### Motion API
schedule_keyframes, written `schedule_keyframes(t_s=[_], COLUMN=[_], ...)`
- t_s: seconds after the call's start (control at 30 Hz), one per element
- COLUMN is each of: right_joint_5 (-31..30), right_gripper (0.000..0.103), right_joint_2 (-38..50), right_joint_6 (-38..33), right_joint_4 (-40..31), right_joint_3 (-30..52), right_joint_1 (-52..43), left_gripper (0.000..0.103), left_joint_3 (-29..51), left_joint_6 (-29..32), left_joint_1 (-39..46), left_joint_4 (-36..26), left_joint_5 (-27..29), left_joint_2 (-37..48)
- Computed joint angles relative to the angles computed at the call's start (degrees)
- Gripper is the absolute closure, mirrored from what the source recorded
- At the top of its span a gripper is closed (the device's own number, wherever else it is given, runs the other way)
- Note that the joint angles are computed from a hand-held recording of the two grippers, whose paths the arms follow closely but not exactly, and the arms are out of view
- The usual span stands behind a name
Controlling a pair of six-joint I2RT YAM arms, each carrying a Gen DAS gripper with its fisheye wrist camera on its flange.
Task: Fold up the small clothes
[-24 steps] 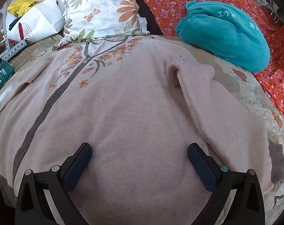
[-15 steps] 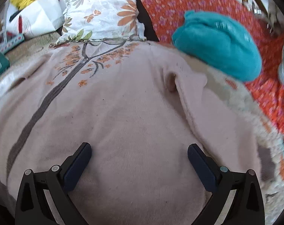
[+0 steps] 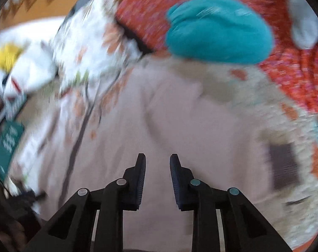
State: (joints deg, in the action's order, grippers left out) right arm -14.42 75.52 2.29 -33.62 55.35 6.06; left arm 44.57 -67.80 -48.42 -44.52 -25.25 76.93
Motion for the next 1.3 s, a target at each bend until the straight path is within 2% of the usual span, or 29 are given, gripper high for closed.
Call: schedule_keyframes(t_s=[0.07,0.1,0.13,0.23,0.27,0.37,0.47,0.5,0.53,0.57,0.6,0.7,0.73,0.83,0.97,1.03,1.17,1.3], right_joint_5=[-2.5,-2.8,-2.6,8.9,7.0,9.4,5.2,5.1,4.2,2.5,0.0,-6.0,-5.9,-2.3,7.1,6.1,7.1,5.1], right_gripper=[0.050,0.048,0.048,0.048,0.048,0.048,0.046,0.048,0.067,0.093,0.097,0.098,0.099,0.099,0.099,0.099,0.099,0.099], right_joint_2=[0.9,1.8,2.9,7.2,9.1,13.6,15.7,15.2,15.2,15.2,15.5,16.1,16.2,15.9,22.6,25.2,25.0,24.2], right_joint_6=[-4.0,-5.2,-6.6,-11.5,-12.7,-13.6,-12.3,-11.9,-12.4,-12.5,-12.6,-13.0,-12.8,-11.4,-8.2,-7.0,-6.5,-3.8], right_joint_4=[-4.8,-5.9,-6.3,-7.4,-5.7,-4.6,-1.9,0.5,2.1,2.5,1.9,-1.0,-1.4,-2.2,-3.0,-7.6,-10.3,-14.4], right_joint_3=[4.8,6.2,7.1,8.5,8.2,6.7,4.7,3.4,2.9,3.1,4.0,7.2,8.9,13.1,26.5,33.0,37.1,39.6], right_joint_1=[-7.3,-9.9,-12.5,-17.0,-19.6,-22.0,-23.1,-22.5,-22.7,-23.0,-23.6,-26.6,-27.9,-31.4,-35.5,-36.7,-32.7,-22.6], left_gripper=[0.026,0.026,0.026,0.025,0.025,0.025,0.025,0.025,0.025,0.025,0.025,0.025,0.025,0.025,0.025,0.025,0.025,0.025], left_joint_3=[-0.7,-1.3,-1.8,-2.0,-1.8,-1.8,-1.4,-1.4,-1.4,-1.2,-0.9,-0.6,-0.7,-1.1,-3.3,-4.7,-7.6,-10.9], left_joint_6=[0.4,0.6,0.4,-0.3,-0.1,-0.7,-0.7,-0.9,-1.5,-2.0,-2.3,-3.3,-3.5,-3.7,-4.1,-4.1,-3.2,-0.1], left_joint_1=[0.1,0.4,0.6,-0.6,-0.7,-1.2,-0.9,-0.9,-1.3,-1.7,-2.0,-2.6,-2.6,-2.0,-0.5,0.4,2.2,3.6], left_joint_4=[1.6,2.1,3.1,3.2,3.1,2.7,2.3,2.0,1.6,1.1,0.6,-1.3,-1.9,-2.8,-3.3,-3.0,-0.7,3.7], left_joint_5=[1.5,2.3,3.2,2.1,2.0,1.9,2.4,2.5,2.4,2.1,1.8,0.6,0.3,-0.8,-1.3,-0.7,0.8,1.8], left_joint_2=[1.0,0.6,0.8,1.5,1.7,1.6,1.2,0.8,0.2,-0.2,-0.4,-2.5,-3.7,-6.7,-11.4,-13.4,-16.2,-18.2])
